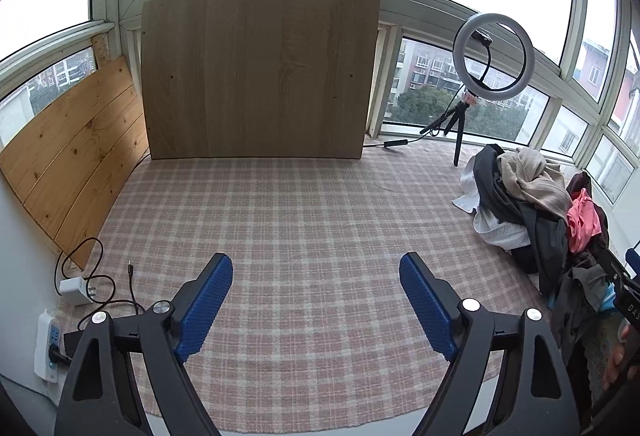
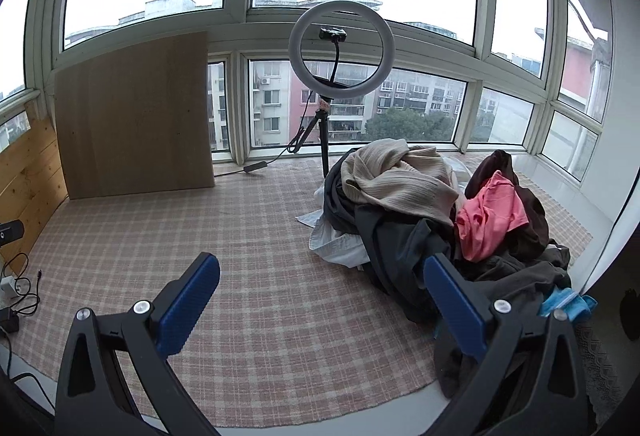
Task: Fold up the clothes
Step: 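Move both grippers toward the clothes pile, then grasp the brown fleece garment in the pile with the right gripper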
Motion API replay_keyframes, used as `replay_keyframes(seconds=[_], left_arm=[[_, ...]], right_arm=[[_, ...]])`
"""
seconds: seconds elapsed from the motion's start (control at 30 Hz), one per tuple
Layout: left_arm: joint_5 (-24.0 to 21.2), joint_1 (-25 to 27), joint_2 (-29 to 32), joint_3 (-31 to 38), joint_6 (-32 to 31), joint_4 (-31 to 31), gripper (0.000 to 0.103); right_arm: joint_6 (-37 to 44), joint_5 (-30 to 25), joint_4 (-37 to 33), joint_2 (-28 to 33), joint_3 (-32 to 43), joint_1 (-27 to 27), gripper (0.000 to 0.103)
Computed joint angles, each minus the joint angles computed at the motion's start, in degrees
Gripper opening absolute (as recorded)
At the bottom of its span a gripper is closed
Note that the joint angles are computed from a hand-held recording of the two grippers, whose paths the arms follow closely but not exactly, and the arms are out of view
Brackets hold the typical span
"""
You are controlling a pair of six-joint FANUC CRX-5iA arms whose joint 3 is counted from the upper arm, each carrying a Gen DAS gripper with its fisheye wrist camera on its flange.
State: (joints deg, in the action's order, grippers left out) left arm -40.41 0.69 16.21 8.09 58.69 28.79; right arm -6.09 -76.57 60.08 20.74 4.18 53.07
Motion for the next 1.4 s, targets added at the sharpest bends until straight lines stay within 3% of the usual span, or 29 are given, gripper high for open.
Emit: replay_keyframes(seconds=[0.1,0.23,0.4,0.6,0.63,0.7,0.73,0.93,1.17,1.2,1.27,1.3,1.4], left_arm=[[-1.02,-1.31,1.84,2.03,-1.76,0.81,0.082],[-2.6,-3.54,4.37,5.72,-1.77,-0.4,0.071],[-4.07,-6.63,7.4,10.81,-0.38,-2.94,0.07],[-5.72,-11.0,11.55,19.67,7.72,-8.99,0.07],[-5.97,-11.83,12.29,21.43,9.53,-10.26,0.07],[-6.43,-13.54,13.9,24.99,12.48,-11.9,0.071],[-7.07,-14.4,14.87,27.19,14.31,-13.26,0.071],[-11.0,-18.58,20.21,38.79,24.74,-20.59,0.072],[-18.55,-21.34,24.22,48.86,33.76,-31.69,0.072],[-19.35,-21.51,24.56,49.73,34.8,-32.8,0.072],[-20.59,-21.78,25.12,51.12,36.68,-34.71,0.072],[-21.18,-21.9,25.42,51.79,37.37,-35.38,0.072],[-22.18,-22.15,26.03,53.09,38.8,-36.61,0.072]], right_arm=[[-3.32,-3.29,-1.52,-2.85,-4.03,0.46,0.103],[-11.21,-7.66,-1.85,-9.14,-12.47,1.44,0.103],[-20.01,-9.74,-1.9,-19.26,-23.06,1.05,0.101],[-15.14,-7.85,-0.15,-28.41,-31.01,-6.6,0.084],[-13.46,-5.86,0.11,-29.66,-32.05,-9.28,0.08],[-9.41,-0.68,-0.21,-31.75,-33.43,-15.44,0.061],[-6.93,2.44,-0.94,-32.5,-33.69,-18.9,0.06],[12.83,22.02,-10.77,-28.45,-30.3,-38.13,0.06],[35.14,36.46,-32.82,-18.78,-21.68,-49.64,0.063],[37.5,40.08,-36.59,-19.1,-21.84,-50.87,0.051],[42.91,45.38,-45.05,-19.76,-21.46,-53.08,0.017],[45.22,47.28,-49.01,-20.19,-21.19,-54.04,0.014],[45.04,50.65,-49.2,-21.83,-21.67,-55.22,0.012]])
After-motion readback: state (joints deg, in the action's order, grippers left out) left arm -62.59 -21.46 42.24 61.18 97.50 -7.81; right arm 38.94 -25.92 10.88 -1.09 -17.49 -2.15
